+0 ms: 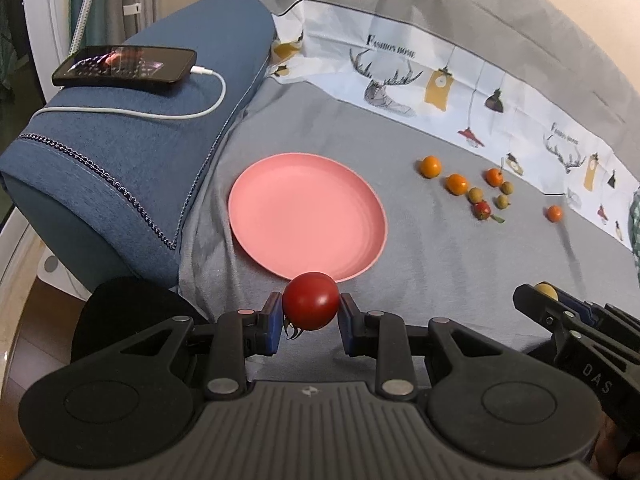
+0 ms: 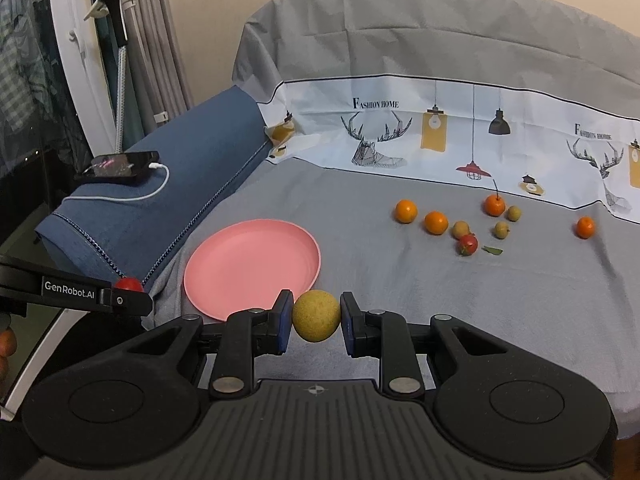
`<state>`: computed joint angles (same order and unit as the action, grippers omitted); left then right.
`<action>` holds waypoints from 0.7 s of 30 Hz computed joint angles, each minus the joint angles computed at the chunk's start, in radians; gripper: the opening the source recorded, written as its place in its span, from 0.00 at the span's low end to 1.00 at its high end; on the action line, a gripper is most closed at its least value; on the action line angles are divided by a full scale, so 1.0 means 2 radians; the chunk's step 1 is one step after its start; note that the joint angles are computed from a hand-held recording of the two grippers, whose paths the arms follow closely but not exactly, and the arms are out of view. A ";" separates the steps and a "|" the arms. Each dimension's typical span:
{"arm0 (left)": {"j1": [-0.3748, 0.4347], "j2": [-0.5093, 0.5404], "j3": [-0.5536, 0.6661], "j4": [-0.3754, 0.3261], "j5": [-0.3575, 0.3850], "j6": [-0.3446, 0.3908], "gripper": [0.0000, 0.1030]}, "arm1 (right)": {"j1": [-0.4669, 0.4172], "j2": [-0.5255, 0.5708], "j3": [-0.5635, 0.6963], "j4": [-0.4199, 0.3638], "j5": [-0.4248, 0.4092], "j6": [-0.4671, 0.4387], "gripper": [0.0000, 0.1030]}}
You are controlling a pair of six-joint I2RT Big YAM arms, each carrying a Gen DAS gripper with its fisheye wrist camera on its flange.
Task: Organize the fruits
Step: 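Carry the yellow-green fruit and red tomato toward the pink plate with both tools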
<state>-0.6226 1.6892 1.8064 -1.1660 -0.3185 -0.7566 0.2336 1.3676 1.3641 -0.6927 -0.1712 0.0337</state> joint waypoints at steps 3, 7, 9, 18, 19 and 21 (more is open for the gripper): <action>0.008 0.012 0.013 -0.011 0.000 -0.001 0.31 | 0.002 0.018 0.015 -0.006 -0.002 -0.002 0.26; 0.023 0.037 0.044 -0.033 -0.001 0.002 0.31 | 0.007 0.046 0.039 -0.015 -0.009 -0.002 0.26; 0.030 0.051 0.060 -0.044 0.001 0.005 0.31 | 0.010 0.061 0.051 -0.017 -0.011 -0.004 0.26; 0.060 0.119 0.133 -0.084 0.021 0.021 0.31 | 0.025 0.136 0.111 -0.028 -0.020 -0.005 0.26; 0.062 0.126 0.140 -0.088 0.023 0.023 0.31 | 0.027 0.144 0.117 -0.029 -0.019 -0.005 0.26; 0.067 0.139 0.153 -0.093 0.026 0.027 0.31 | 0.030 0.160 0.129 -0.032 -0.021 -0.004 0.26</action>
<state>-0.4886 1.9663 2.1122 -1.3514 -0.2665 -0.7019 0.2939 1.6877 1.6224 -0.7572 -0.2128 0.0260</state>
